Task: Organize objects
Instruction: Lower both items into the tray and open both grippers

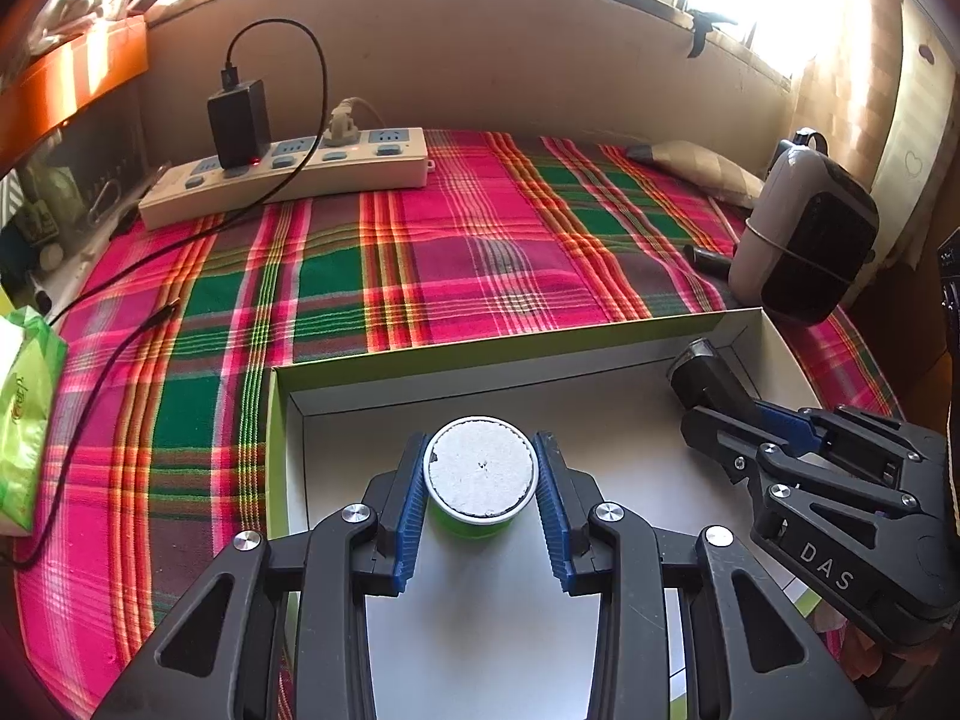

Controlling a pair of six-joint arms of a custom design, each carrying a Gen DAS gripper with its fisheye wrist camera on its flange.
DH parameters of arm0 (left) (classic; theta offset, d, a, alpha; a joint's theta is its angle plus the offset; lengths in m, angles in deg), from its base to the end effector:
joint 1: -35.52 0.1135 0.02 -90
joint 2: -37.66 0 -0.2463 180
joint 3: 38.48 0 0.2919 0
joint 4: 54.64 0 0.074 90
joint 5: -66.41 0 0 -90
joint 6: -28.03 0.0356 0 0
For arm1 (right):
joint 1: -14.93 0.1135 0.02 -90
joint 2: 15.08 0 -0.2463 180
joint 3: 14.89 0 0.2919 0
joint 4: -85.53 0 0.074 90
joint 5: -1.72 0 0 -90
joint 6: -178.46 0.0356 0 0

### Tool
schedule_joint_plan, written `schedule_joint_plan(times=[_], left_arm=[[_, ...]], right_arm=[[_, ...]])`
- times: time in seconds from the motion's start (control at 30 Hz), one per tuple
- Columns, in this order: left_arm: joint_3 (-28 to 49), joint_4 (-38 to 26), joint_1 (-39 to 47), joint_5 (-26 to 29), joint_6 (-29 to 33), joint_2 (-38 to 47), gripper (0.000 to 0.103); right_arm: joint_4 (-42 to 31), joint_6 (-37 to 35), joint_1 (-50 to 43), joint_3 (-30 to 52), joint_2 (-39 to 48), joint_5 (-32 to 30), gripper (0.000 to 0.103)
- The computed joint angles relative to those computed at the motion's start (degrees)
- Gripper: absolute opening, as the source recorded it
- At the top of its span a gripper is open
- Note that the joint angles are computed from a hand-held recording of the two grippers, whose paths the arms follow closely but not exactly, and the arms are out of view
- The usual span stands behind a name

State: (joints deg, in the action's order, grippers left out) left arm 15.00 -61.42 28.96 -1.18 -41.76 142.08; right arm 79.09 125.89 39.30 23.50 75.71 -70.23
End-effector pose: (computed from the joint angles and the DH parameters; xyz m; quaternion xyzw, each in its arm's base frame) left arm 0.3187 -0.0503 0.0350 0.2707 0.9042 -0.1529 0.2929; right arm 0.2389 0.0961 0.0362 0.1500 0.9404 0.0066 0.3052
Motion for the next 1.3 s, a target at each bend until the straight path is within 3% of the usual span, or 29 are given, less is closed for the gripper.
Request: schedule_joint_plan(times=[0.47,0.63,0.73,0.87,1.3], left_arm=[[0.2,0.1,-0.5,-1.6,0.0,-0.2,0.033],[0.1,-0.2,-0.6,-1.3,-0.3,-0.3,0.038],[-0.2,-0.2,-0.6,-1.4,-0.3,-0.5,0.039],[-1.0,-0.4,-0.6,-1.2,-0.1,-1.6,0.04],[-7.5,0.4,0.3,-1.0,0.2,-9.4,0.04]], right_arm=[[1.1,0.0,0.2,0.1,0.9,0.6,0.025],[1.1,0.3,0.3,0.0,1.0,0.9,0.025],[1.2,0.2,0.5,-0.2,0.5,1.0,0.029],[0.3,0.3,1.3,-0.1,0.0,2.5,0.045],[-2.9,4.3,4.8,-2.8,-5.4,5.2,0.045]])
